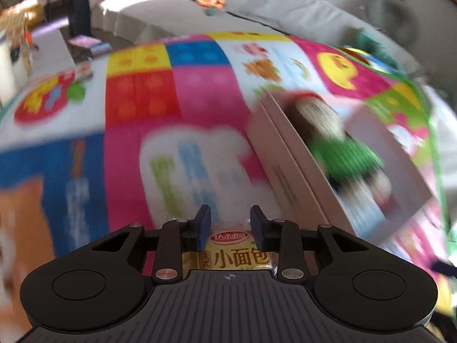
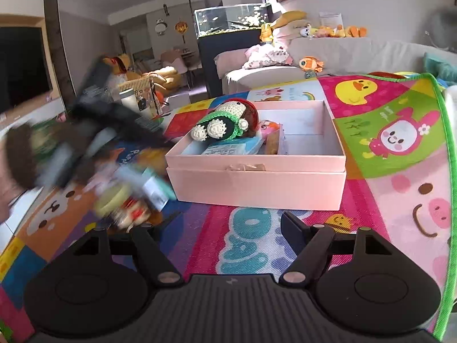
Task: Organize objects
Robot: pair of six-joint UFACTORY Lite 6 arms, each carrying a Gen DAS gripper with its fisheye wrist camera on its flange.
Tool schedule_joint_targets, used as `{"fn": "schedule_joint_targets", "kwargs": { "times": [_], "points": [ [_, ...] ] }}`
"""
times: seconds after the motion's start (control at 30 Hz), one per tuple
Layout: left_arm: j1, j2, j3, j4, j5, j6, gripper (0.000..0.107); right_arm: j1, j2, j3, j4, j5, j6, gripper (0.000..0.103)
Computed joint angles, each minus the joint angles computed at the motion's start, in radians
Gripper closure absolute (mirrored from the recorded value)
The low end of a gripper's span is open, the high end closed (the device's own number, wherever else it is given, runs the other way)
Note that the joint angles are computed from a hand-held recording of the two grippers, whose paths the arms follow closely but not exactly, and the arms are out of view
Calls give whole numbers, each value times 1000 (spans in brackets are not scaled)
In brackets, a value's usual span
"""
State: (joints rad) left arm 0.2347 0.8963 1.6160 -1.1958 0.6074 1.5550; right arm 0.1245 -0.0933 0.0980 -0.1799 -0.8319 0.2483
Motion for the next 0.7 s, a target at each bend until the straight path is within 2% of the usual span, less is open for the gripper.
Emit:
{"fn": "schedule_joint_targets", "kwargs": {
  "times": [0.13,0.2,0.27,0.37,0.5,0.6,0.7],
  "points": [
    [120,-167,-288,-34,151,162,75,102,44,11,92,-18,-23,27],
    [199,-292,-456,-186,196,322,75,190,35,3,205,-12,-81,25],
    [322,-422,-610,-310,301,462,75,294,-2,-19,347,-5,-160,17],
    [501,-579,-778,-323,406,593,75,393,-107,-68,439,38,-220,11],
    [631,-661,-890,-131,413,737,75,481,-218,-96,416,144,-218,4],
    [664,-693,-986,-120,345,911,75,592,-178,-64,461,179,-240,4],
    [683,-671,-1021,-127,314,986,75,683,-121,-18,487,208,-211,4]
  ]
}}
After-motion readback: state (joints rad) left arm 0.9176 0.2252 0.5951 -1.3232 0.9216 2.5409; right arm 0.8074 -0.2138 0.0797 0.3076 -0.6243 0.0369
